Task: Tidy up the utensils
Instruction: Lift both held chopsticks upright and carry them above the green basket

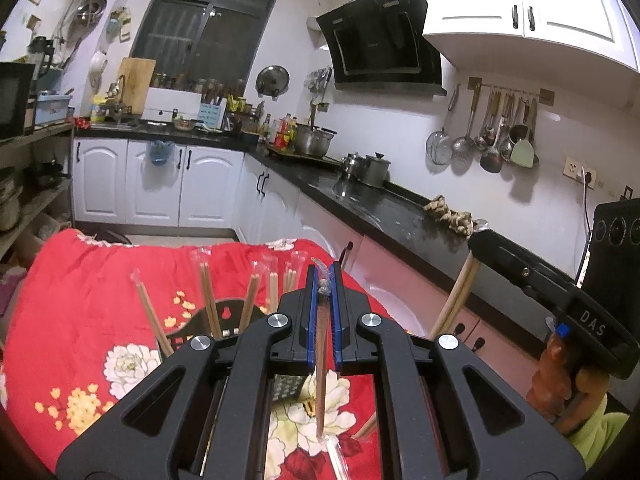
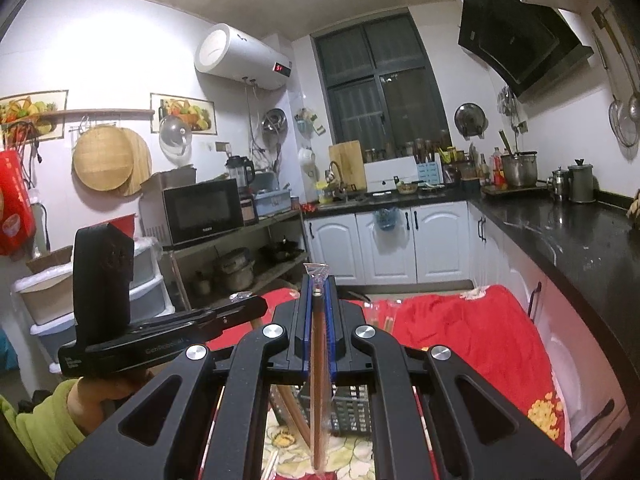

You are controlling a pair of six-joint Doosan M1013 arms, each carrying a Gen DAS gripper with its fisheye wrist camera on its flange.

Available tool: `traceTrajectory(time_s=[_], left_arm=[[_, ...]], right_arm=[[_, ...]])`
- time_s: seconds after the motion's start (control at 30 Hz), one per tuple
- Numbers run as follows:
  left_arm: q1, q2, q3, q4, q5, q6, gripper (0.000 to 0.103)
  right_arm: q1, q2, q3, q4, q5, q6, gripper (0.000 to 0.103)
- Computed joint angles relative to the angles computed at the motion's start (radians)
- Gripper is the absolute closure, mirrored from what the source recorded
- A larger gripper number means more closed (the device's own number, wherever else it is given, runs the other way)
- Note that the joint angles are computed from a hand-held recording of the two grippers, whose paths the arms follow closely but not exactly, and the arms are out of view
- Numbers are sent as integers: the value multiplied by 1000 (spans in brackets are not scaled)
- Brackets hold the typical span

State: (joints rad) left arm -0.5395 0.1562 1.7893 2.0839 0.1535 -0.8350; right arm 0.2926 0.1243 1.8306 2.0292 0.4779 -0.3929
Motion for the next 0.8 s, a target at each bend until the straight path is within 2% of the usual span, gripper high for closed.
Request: traceTrajectory(time_s=[0.63, 0.8], left_arm=[[14, -9, -29, 79, 60, -55, 100], [19, -5, -36, 60, 104, -25, 100]], right_arm=[[16, 24, -53, 137, 3, -129, 97], [11, 52, -84, 131, 28, -99, 97]])
